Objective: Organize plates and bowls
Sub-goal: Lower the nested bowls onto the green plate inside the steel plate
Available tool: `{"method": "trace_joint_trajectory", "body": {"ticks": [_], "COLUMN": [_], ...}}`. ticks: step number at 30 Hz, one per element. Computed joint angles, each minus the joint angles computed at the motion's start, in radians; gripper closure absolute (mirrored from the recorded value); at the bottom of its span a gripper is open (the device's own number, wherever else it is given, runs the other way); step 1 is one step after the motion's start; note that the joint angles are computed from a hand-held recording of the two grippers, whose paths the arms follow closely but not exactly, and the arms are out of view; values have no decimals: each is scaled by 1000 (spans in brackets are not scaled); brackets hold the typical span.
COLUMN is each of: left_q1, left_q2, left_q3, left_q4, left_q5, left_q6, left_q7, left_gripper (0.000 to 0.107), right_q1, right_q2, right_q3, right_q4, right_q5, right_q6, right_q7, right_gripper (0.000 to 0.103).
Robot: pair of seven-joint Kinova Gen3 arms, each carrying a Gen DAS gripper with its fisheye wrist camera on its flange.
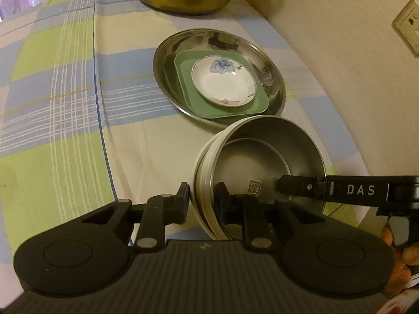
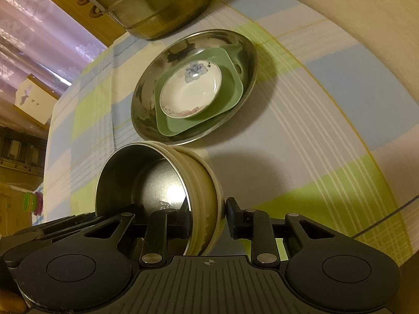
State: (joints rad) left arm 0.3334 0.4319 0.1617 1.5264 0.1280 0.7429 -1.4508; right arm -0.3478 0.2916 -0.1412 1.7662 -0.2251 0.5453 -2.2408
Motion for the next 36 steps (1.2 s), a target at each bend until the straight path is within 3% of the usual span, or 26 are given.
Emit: {"method": "trace_joint_trajectory", "body": {"ticks": [9, 15, 24, 36], "left_q1": [20, 33, 36, 26], "left_q2": [-21, 20, 161, 357], "left_q3": [-1, -7, -22, -33], "left_q4": [-53, -142, -381, -697], "left_q5": [-13, -31, -42, -22], "left_q6": [13, 19, 105, 287], "left_q7": [13, 24, 33, 34], "left_gripper": [88, 88, 88, 88], "right_q1": [-10, 5, 78, 117], "right_q2": [-44, -24, 92, 247], "right_q3": [23, 36, 30, 47], "right_q4": [-48, -117, -289, -503], "right_q5": [57, 88, 46, 29], "right_q6": [55, 71, 135, 261], "right_q7": [-37, -30, 67, 122], "right_gripper": [76, 76, 76, 76]}}
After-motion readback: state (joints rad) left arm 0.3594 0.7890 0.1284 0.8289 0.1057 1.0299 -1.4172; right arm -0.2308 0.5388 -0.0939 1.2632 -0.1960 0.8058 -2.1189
